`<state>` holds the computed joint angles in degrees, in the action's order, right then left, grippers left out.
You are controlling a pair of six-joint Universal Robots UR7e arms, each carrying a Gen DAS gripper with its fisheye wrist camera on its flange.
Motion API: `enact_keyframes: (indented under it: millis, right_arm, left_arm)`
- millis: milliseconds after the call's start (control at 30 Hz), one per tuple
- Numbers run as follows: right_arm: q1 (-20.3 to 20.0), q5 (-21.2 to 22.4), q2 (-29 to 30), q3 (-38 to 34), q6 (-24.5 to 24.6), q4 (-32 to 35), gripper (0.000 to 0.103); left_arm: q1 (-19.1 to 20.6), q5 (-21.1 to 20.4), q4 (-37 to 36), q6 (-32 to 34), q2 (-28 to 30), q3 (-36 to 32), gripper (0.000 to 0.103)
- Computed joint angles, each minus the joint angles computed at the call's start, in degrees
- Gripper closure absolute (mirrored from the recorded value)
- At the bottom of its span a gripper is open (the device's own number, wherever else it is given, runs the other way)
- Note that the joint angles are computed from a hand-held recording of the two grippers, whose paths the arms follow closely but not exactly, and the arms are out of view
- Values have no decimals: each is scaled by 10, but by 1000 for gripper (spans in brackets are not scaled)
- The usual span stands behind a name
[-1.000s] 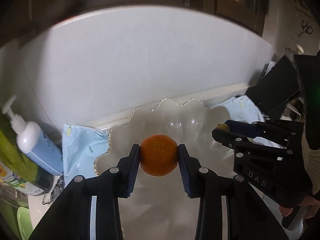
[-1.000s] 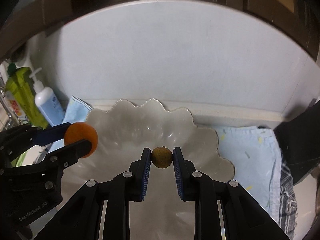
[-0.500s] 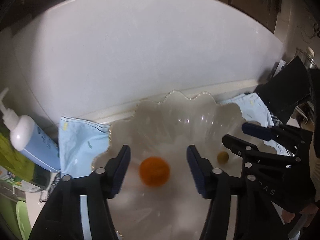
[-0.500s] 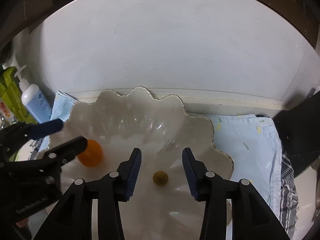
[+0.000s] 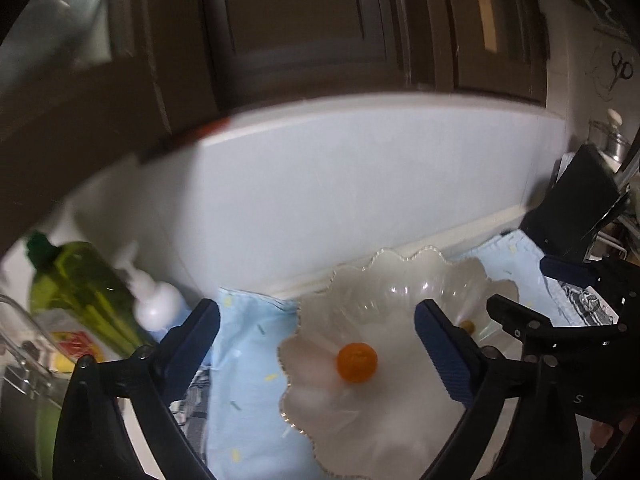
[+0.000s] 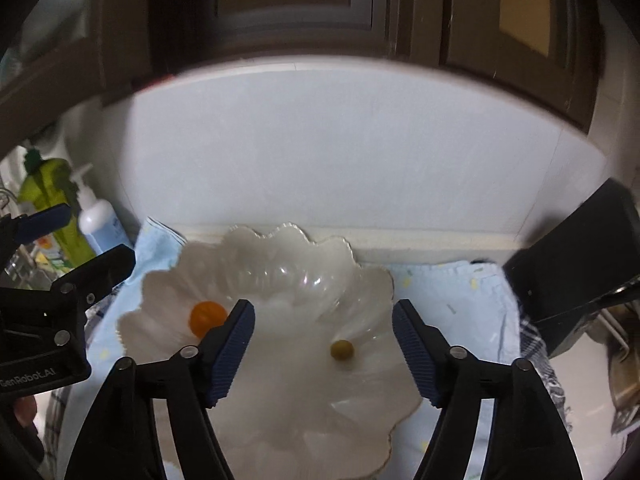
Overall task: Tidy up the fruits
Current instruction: 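Carry both fruits over the white bowl and open both tools to drop them, then withdraw both tools from the bowl back toward the remaining fruits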
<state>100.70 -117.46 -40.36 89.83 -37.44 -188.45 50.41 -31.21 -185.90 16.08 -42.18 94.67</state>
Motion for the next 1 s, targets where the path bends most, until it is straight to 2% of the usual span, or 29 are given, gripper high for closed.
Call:
enact_keyframes:
  millis: [100,500,867,1000]
  right_arm:
    - [9,8,-18,32,-8,-40,26]
    - [30,27,-90,162,-29,-165,25]
    - [46,46,-144,271,-50,-255,25]
    - [48,48,-157,308,-59,-284,25]
  left_arm:
    - [-16,10,-35,11,-15,28,1]
    - [-77,52,-94,-30,-83,149,0]
    - [-140,79,-77,-116,-141,255,0]
    - [-163,90,-49,-165,-160,292,0]
